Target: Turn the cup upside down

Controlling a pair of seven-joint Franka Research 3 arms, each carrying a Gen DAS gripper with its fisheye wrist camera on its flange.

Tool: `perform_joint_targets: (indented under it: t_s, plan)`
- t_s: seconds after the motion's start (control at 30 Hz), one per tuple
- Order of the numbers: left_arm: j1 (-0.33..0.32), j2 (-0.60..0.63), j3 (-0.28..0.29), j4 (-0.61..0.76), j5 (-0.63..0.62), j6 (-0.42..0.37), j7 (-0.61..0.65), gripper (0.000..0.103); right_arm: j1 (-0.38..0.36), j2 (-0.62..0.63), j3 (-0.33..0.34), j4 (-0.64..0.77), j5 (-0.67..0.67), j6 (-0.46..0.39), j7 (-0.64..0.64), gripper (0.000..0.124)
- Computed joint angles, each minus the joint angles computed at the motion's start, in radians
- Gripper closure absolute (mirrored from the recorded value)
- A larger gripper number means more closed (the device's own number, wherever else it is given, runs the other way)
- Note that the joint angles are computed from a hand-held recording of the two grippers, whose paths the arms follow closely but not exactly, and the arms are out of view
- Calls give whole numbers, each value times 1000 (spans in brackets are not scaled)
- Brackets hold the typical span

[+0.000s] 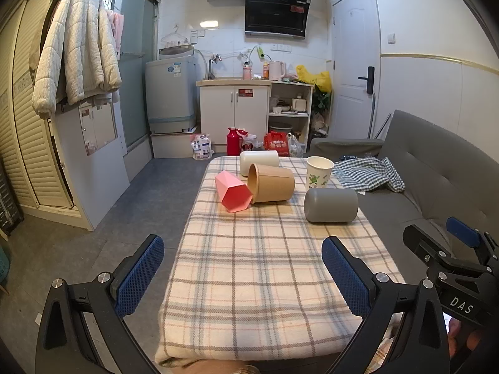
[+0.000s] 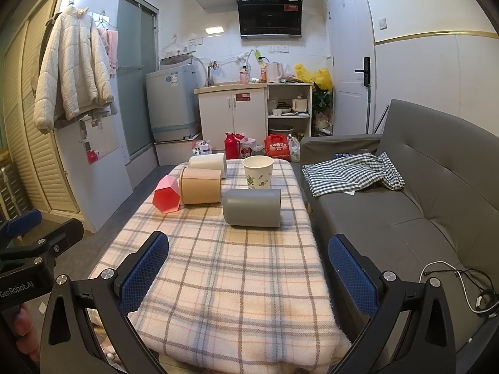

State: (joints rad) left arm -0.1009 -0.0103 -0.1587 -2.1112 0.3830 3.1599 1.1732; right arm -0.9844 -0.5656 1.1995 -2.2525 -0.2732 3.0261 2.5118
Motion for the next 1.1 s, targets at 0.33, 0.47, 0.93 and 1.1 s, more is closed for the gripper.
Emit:
perform_joint_targets:
  t_s: [0.33, 0.47, 0.93, 1.1]
  plan:
    - [2, 4, 0, 1, 19, -2, -16, 0, -7, 14, 12, 8, 1, -7, -7, 21]
    - [1, 4, 0, 0, 13, 1, -12, 0, -1, 19, 4, 6, -6, -8, -5, 21]
    - [-1, 5, 0, 1, 1, 0, 0, 0, 4, 27, -1, 9, -30, -17, 13, 21]
    - [-5, 19, -4, 3, -9, 0, -4, 0, 8, 35, -4, 8, -38, -22, 15, 21]
